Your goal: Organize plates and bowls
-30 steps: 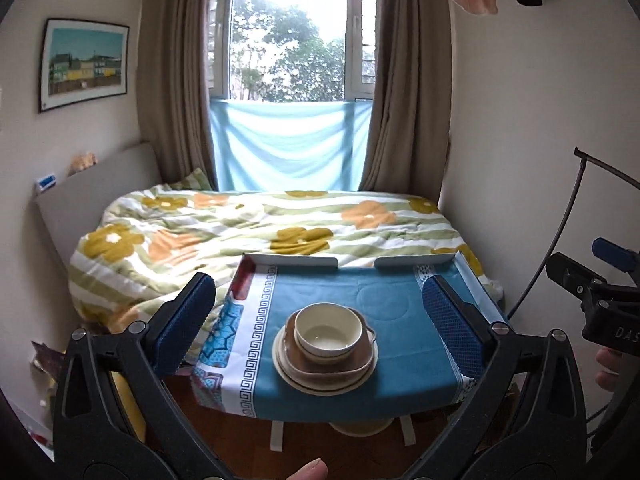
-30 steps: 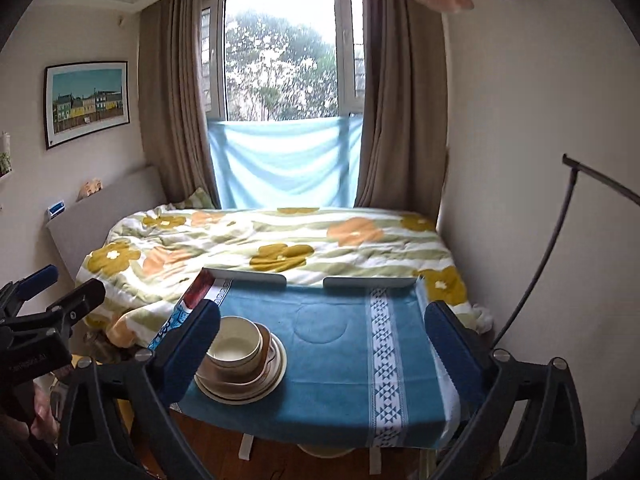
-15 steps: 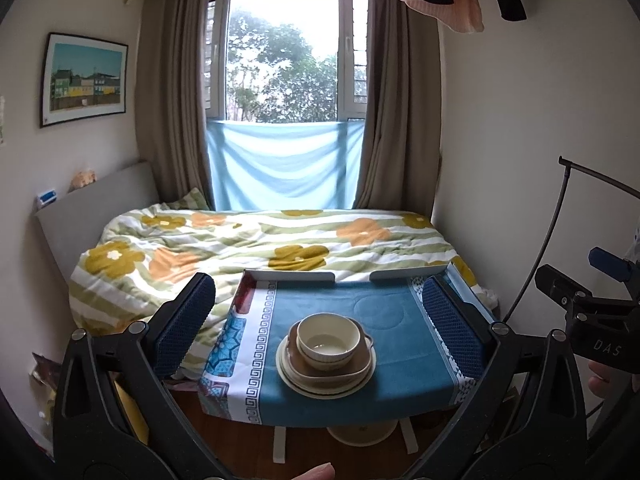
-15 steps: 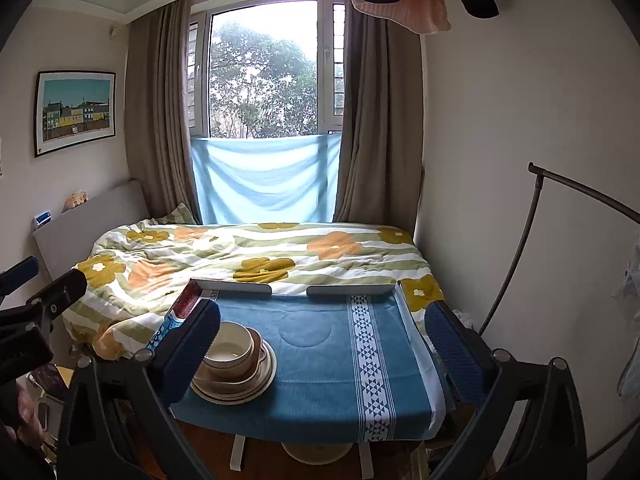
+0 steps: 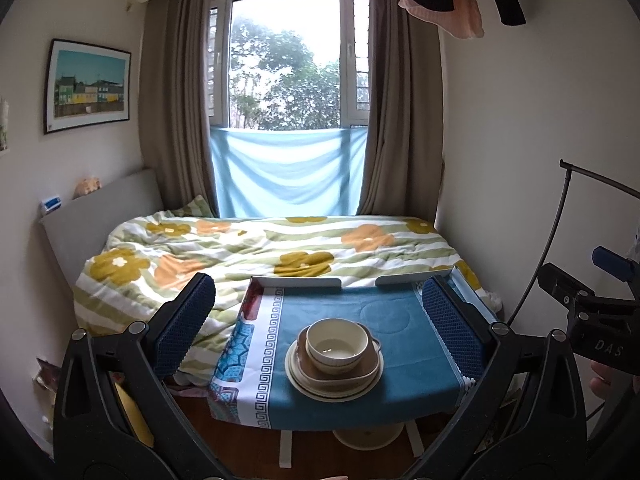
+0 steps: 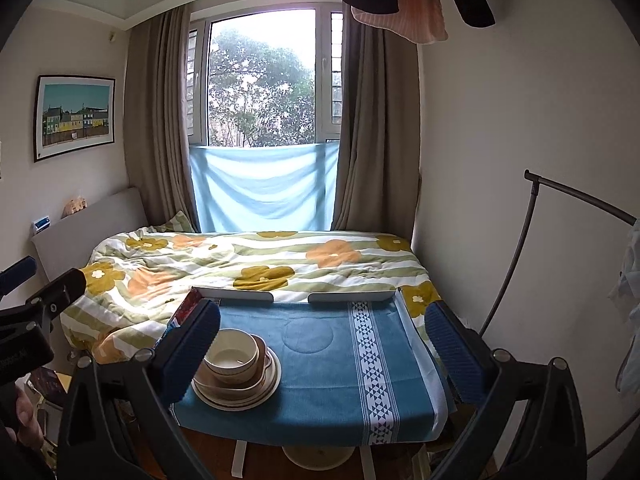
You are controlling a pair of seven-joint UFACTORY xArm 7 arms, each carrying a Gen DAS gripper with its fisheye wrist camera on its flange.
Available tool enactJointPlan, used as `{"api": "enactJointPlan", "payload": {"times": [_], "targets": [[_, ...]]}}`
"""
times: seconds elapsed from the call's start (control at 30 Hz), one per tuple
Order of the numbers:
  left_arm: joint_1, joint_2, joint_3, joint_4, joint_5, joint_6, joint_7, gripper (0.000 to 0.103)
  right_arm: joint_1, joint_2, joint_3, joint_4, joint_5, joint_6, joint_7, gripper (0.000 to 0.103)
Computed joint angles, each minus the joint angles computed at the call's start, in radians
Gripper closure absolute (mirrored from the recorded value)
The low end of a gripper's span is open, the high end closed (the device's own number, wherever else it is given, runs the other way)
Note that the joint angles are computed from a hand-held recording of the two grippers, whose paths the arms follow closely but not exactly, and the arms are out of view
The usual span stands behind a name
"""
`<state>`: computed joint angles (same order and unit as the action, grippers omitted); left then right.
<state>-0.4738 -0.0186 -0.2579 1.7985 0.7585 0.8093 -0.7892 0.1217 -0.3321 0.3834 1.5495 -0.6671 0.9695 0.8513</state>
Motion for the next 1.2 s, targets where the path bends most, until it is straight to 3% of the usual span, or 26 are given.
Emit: {"api": "enactJointPlan", "payload": {"times": [1.2], "targets": [[0.014,-0.015,-0.008,-0.028,-0.048,0.031,0.043,0.000,0.041,0.031,0.000,0.024,0.006,0.070,0.010,0.001]]}}
